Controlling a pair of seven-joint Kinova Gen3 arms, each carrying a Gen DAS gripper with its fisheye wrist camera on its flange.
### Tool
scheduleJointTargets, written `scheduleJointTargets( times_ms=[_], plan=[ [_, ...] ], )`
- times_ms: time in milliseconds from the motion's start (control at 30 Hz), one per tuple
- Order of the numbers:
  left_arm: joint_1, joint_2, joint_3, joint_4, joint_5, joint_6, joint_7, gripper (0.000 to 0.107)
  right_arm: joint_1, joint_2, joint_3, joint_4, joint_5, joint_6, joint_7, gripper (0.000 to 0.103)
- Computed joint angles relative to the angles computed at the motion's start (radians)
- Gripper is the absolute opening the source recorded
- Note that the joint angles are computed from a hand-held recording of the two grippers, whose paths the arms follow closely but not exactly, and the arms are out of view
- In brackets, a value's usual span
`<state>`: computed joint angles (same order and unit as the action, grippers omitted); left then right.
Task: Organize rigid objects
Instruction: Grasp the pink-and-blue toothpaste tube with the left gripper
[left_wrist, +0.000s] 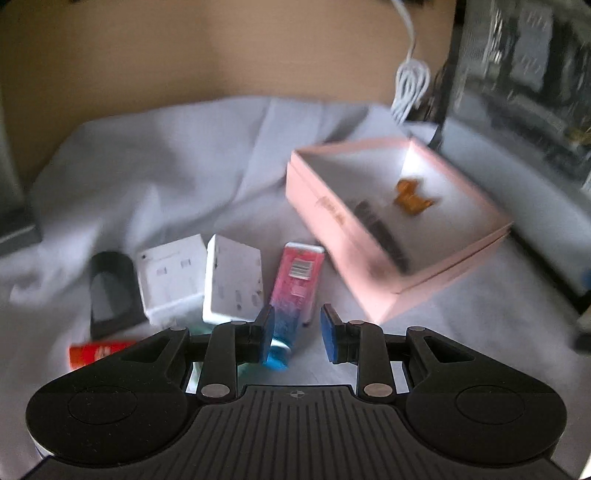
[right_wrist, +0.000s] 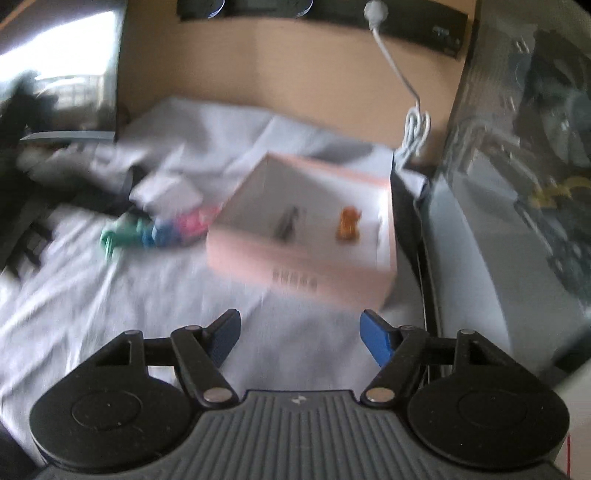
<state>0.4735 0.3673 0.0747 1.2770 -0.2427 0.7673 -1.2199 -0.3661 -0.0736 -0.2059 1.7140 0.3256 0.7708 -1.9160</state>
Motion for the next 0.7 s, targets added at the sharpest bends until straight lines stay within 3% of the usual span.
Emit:
scheduleJointTargets(
  times_ms=[100,167,300,467,700],
  plan=[
    [-0.037,0.084,0.027,-0.122,0.049,0.1,-0.085,0.03,0.007,-0.041,-0.01,0.034,-0.006,0.025,-0.042,0.072],
    [-0.022,0.132,0.008,-0.186,0.044,0.16,-0.107,0.032,0.018,-0.058,-0.032,0.052,0.031,0.046,-0.107,0.072],
    [-0.023,0.172,0.0,-0.236,0.076,0.188,-0.121,0.035,0.031,-0.071,-0.05,0.068,0.063,0.082,-0.197,0.072],
    [-0.017,0.162,-0.02,-0.188,0.076,0.103,-0.088,0.035,0.03,-0.076,-0.057,0.085,0.074,0.083,-0.248,0.072],
    [-0.023,0.098,-0.014,-0.086,0.086,0.053,-0.075,0.034,0.006,-0.043,-0.042,0.063,0.049,0.056,-0.192,0.072]
  ],
)
